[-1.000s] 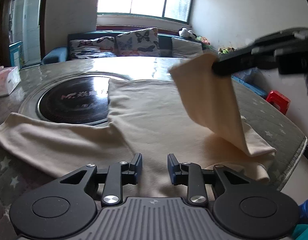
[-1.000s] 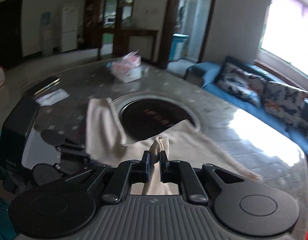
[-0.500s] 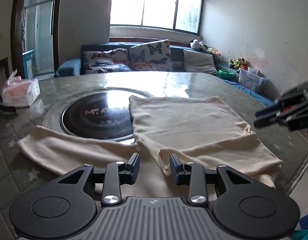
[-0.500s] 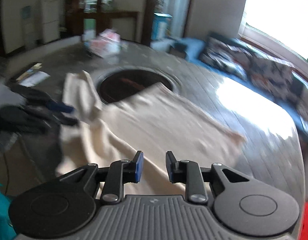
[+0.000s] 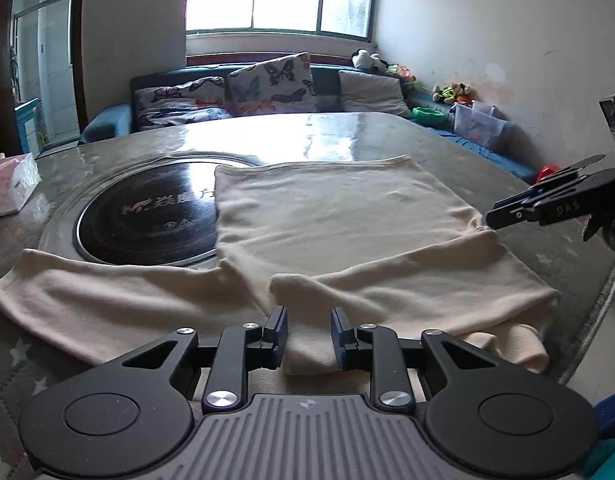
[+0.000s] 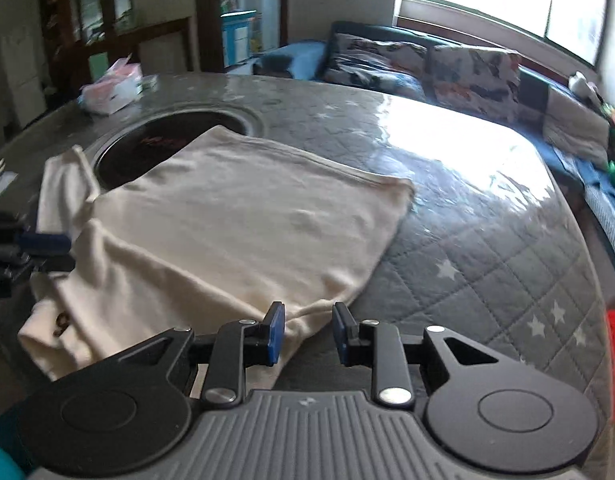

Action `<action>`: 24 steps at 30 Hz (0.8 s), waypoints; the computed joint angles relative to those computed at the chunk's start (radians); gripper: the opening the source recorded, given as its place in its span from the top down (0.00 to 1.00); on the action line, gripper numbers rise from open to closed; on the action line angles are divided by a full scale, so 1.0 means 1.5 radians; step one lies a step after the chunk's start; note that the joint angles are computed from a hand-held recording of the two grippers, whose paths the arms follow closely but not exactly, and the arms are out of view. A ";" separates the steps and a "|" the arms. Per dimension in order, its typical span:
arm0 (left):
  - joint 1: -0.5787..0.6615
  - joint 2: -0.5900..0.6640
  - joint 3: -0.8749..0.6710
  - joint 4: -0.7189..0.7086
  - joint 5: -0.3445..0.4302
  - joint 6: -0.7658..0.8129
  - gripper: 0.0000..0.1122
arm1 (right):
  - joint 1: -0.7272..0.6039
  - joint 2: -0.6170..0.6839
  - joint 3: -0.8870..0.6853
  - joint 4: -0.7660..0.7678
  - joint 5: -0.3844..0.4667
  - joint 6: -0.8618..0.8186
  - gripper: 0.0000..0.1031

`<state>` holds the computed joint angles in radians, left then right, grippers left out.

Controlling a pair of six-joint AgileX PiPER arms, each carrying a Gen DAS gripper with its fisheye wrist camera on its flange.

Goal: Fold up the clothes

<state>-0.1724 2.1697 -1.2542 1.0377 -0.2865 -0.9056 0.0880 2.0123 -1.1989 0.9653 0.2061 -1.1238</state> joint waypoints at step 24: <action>-0.019 0.044 -0.089 0.154 0.027 -0.152 0.76 | -0.054 0.024 -0.043 0.071 0.120 -0.140 0.79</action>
